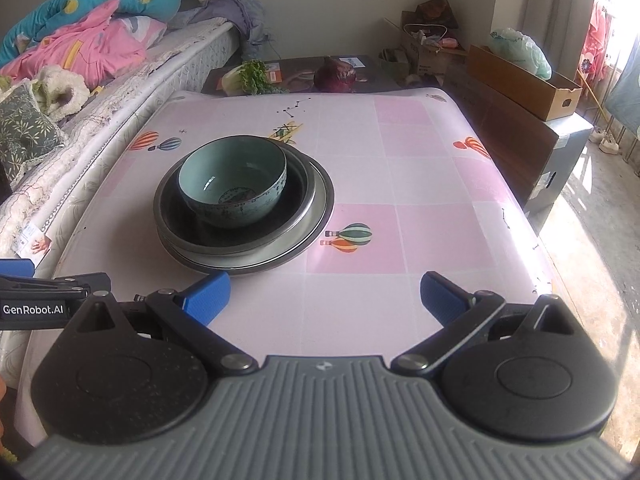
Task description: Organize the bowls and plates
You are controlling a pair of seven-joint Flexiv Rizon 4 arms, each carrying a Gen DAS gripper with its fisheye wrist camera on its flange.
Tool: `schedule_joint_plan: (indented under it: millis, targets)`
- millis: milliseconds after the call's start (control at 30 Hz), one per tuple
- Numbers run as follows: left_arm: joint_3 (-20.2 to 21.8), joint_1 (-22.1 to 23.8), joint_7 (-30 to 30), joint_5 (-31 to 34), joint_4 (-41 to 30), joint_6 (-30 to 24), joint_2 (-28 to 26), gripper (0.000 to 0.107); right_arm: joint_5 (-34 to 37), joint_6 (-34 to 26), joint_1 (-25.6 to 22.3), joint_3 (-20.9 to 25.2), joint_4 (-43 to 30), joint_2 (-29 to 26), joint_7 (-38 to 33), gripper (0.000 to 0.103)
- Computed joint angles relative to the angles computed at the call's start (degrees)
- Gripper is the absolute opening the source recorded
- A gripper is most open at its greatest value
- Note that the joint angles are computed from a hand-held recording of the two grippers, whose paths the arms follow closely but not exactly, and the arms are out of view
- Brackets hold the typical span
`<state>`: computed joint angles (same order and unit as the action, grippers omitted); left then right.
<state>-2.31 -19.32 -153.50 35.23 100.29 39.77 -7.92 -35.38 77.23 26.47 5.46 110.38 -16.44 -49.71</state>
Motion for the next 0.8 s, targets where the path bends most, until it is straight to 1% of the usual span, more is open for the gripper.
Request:
schedule_joint_plan:
  millis: [800]
  targets:
    - [0.1,-0.1,-0.1,-0.4,0.3,0.6,-0.3,0.103,1.8,-1.0,0.0,0.6,-0.5,-0.6,-1.8,0.102]
